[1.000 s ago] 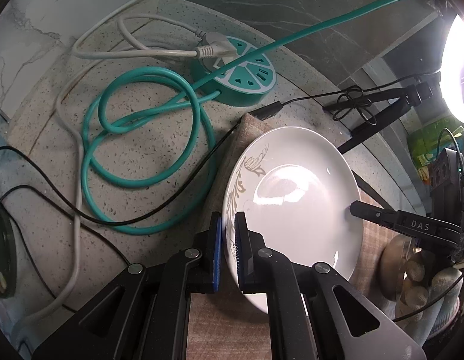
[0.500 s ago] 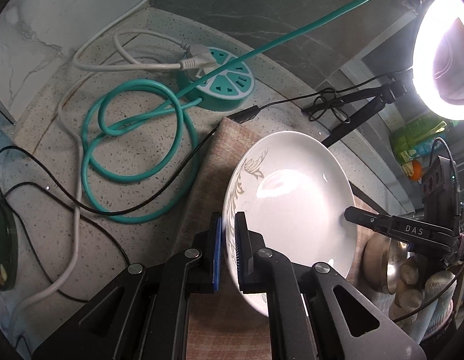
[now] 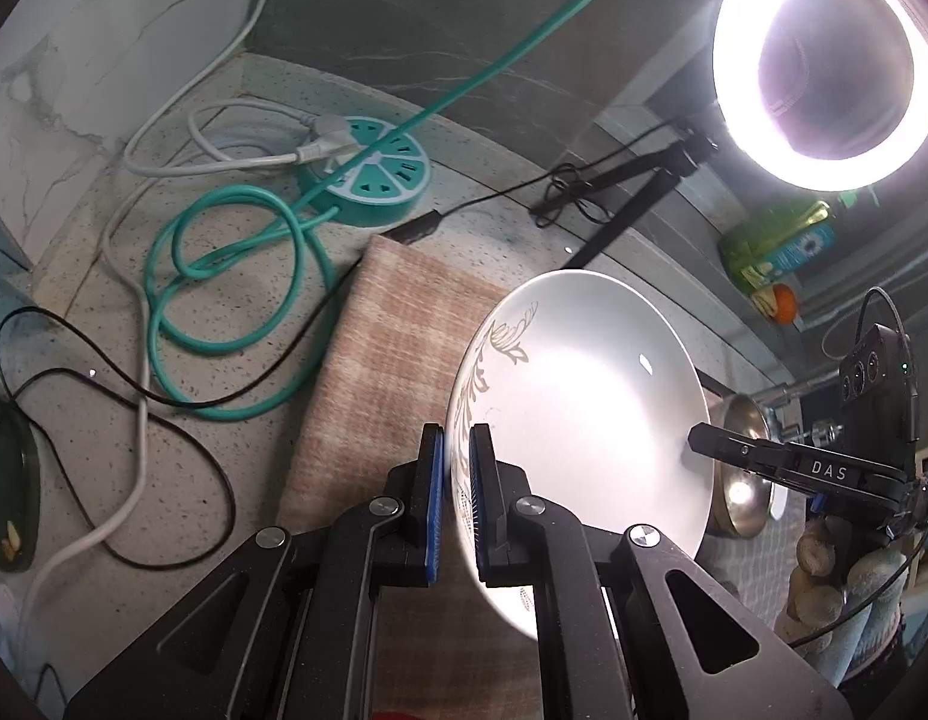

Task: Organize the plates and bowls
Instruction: 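Lift the white plate and carry it toward the stacked plates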

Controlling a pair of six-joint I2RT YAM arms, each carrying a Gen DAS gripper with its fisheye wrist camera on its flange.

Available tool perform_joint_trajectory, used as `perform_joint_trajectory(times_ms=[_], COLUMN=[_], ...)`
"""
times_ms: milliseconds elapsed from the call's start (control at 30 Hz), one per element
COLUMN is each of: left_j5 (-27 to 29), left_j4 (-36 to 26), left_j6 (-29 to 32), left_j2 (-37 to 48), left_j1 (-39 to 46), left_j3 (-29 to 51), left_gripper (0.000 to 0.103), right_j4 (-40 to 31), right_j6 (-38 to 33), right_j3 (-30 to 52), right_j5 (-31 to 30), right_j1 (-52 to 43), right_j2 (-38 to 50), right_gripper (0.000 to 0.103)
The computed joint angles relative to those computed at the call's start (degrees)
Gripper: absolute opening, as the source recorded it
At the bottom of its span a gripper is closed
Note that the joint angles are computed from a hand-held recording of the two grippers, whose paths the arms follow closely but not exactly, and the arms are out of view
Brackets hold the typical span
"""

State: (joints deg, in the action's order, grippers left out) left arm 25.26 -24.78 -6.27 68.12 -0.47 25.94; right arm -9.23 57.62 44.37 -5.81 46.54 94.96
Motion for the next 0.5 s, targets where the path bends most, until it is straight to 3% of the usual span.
perform_joint_trajectory(times_ms=[267,500], left_j5=[1.21,-0.78], left_j4=[-3.51,-5.27], left_j6=[-1.11,-6.96], left_j2=[-6.43,-12.69], left_j1=[-5.75,-13.12], left_j3=[-1.32,-2.71], left_gripper=[0.006,0.006], right_j4=[-4.09,-8.60], right_j6=[8.75,12.77], right_j3=[-8.40,-13.94], right_j5=[5.82,8.16], right_j1=[4.96,7.61], right_j2=[-13.17,-23.72], right_gripper=[0.005,0.005])
